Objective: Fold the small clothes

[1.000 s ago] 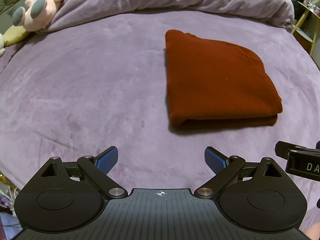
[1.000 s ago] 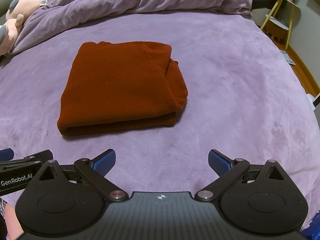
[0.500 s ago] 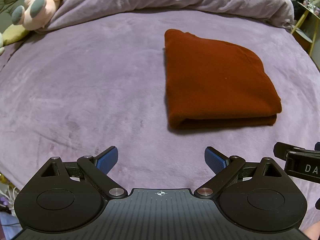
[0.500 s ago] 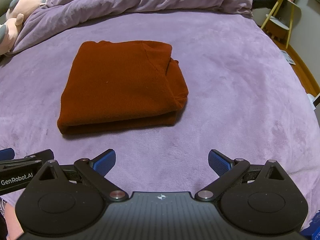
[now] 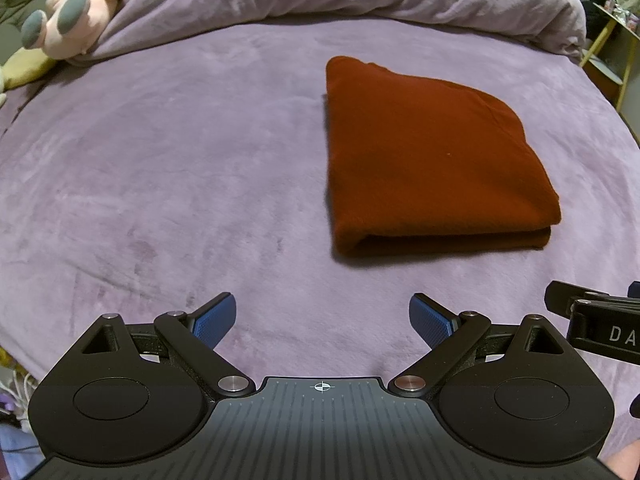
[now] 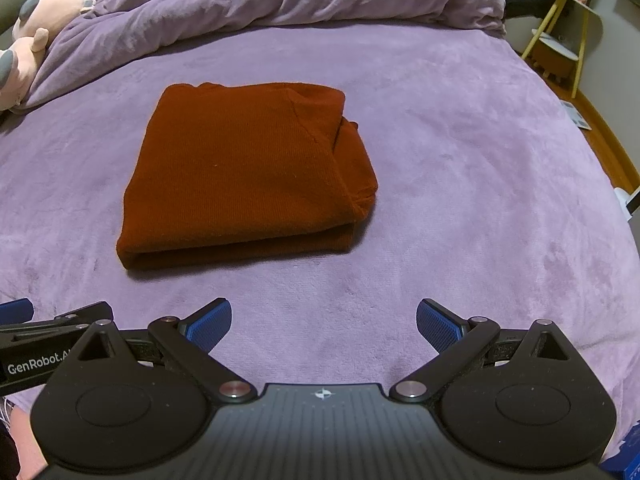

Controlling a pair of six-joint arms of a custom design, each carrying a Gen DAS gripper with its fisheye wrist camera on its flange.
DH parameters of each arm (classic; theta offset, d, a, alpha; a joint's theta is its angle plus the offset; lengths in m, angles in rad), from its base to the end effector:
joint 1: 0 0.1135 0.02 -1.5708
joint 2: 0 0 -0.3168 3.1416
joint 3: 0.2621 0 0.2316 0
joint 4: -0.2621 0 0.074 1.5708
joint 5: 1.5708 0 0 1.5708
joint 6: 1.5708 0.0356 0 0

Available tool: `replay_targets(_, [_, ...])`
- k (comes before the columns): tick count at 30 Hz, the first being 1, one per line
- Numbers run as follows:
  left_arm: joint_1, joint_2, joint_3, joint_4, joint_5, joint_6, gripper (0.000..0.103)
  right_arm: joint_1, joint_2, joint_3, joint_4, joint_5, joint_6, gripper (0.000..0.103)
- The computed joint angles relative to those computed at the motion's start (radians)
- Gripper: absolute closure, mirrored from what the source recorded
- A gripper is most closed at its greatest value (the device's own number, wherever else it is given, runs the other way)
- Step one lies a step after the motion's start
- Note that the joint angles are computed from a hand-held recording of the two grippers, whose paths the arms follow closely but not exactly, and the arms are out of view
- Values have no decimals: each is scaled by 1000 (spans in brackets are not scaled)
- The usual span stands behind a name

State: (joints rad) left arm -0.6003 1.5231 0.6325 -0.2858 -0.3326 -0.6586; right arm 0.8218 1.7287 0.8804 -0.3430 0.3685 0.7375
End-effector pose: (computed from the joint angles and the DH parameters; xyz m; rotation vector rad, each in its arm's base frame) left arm 0.1993 -0.1224 0.1944 -0.1648 2.6270 0.0475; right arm 0.2153 0.2128 0.1987 -0.0167 2.6189 0.0065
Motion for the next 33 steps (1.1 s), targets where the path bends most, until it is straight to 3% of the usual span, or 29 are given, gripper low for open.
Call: replay_targets(33, [13,-6,14,-14,44,5,6,4,-4,15,-18,8,-1,4])
